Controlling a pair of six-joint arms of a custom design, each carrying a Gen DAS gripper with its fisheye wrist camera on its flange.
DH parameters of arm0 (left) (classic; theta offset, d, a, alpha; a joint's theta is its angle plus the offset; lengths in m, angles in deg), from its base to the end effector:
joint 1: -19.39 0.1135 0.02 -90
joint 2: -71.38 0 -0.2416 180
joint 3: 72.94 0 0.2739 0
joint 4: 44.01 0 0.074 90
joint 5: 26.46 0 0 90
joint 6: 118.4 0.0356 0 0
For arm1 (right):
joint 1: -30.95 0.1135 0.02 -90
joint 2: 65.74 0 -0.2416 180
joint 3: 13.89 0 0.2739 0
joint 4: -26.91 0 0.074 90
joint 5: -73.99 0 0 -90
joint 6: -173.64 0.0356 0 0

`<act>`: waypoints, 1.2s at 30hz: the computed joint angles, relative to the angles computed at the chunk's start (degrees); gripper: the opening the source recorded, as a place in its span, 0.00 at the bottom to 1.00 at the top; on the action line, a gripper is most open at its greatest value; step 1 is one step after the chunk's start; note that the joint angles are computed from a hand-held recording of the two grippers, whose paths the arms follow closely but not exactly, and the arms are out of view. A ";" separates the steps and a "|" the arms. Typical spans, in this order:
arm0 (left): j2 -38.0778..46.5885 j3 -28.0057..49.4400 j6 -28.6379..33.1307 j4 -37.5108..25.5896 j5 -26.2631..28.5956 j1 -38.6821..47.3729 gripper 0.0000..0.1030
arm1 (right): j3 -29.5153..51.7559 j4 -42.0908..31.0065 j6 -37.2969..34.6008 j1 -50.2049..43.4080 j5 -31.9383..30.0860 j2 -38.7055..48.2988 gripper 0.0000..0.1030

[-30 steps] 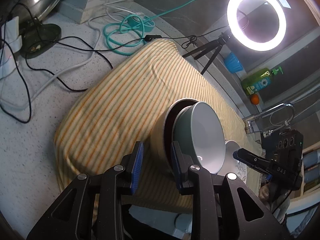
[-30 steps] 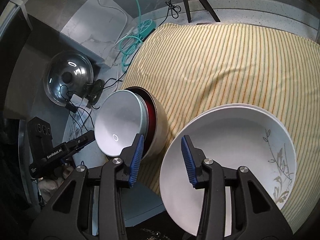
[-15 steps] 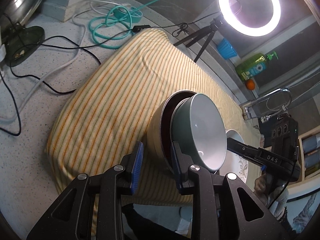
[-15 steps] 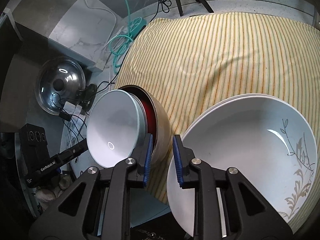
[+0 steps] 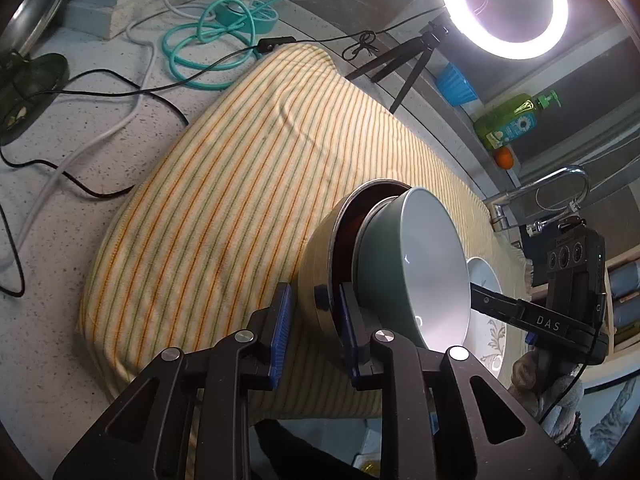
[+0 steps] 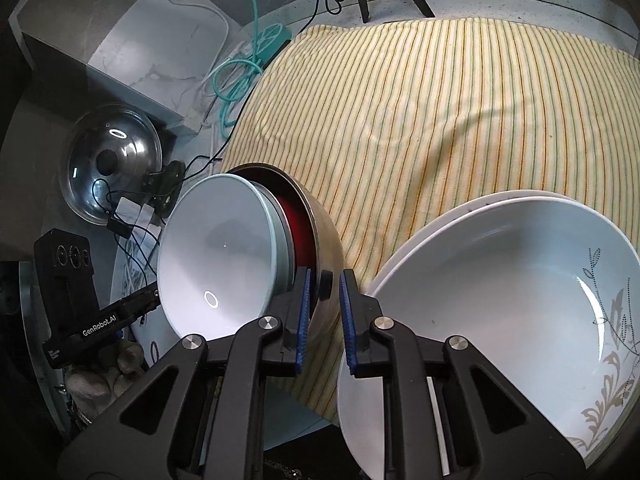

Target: Organize plates and bowls

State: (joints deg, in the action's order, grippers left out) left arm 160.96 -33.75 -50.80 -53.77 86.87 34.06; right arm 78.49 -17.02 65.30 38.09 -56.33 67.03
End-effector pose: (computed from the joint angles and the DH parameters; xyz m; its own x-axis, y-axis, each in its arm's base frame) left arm 0.2415 0.0487 0.0515 -0.7598 -0.5606 -0.3293 -0.3584 0.7837 -0.5072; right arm 0.3967 0.0729 0.0127 -0.8874 -0.3529 -0.2965 -0.4610 0.6716 0.5800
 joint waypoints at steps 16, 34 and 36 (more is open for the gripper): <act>-1.44 0.54 0.79 -0.99 -0.52 -0.70 0.11 | 0.27 -1.32 1.51 -0.31 -0.74 -0.21 0.13; -10.78 0.71 0.70 -4.88 -1.35 -3.85 0.11 | -3.62 -1.66 -0.17 -3.99 -3.16 -7.57 0.13; -11.56 1.17 0.26 -5.13 -1.19 -4.99 0.11 | -4.04 -2.03 -0.59 -5.06 -3.55 -8.84 0.13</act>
State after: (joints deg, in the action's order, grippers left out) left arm 149.40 -32.57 -50.54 -58.90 85.68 29.06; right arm 74.46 -19.05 64.71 33.03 -59.88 58.19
